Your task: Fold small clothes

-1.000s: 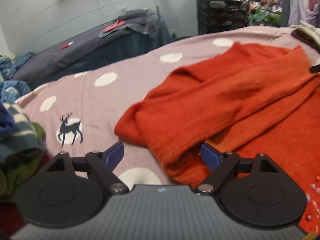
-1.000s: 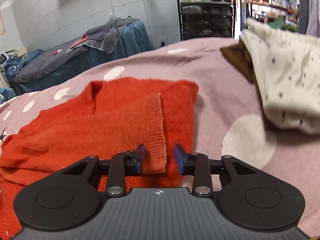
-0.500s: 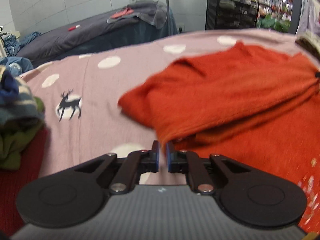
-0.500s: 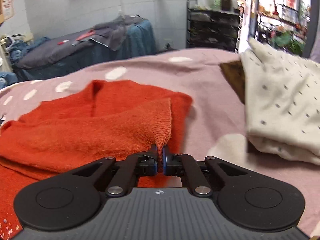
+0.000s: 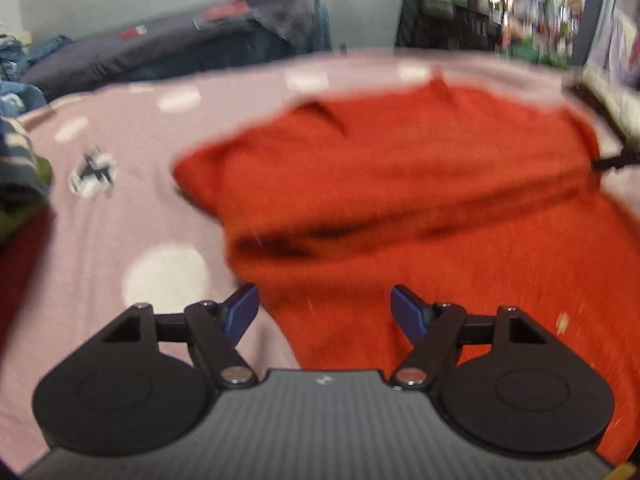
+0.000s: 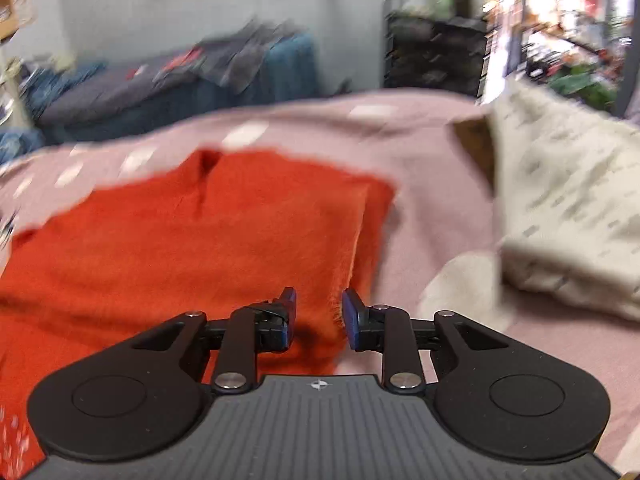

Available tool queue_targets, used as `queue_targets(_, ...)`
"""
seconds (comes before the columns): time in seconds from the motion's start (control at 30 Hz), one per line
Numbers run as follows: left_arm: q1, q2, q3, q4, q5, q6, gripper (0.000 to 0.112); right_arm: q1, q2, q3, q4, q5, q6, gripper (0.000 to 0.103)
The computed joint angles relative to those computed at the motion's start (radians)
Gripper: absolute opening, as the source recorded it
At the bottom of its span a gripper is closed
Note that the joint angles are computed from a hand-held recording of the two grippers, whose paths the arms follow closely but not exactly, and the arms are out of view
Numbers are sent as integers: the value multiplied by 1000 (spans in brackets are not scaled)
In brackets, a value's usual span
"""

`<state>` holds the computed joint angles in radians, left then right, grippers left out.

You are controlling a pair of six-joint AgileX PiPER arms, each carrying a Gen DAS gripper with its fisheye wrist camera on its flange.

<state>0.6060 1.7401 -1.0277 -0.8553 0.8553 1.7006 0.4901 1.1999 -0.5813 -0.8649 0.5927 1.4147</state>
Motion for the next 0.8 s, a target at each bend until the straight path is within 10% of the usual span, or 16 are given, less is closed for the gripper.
queue_targets(0.23, 83, -88, 63, -5, 7, 14, 84, 33, -7, -12, 48, 38, -130, 46)
queue_targets(0.37, 175, -181, 49, -15, 134, 75, 97, 79, -115, -47, 134, 139, -321, 72)
queue_targets(0.8, 341, -346, 169, 187, 360, 211, 90, 120, -247, -18, 610, 249, -756, 61)
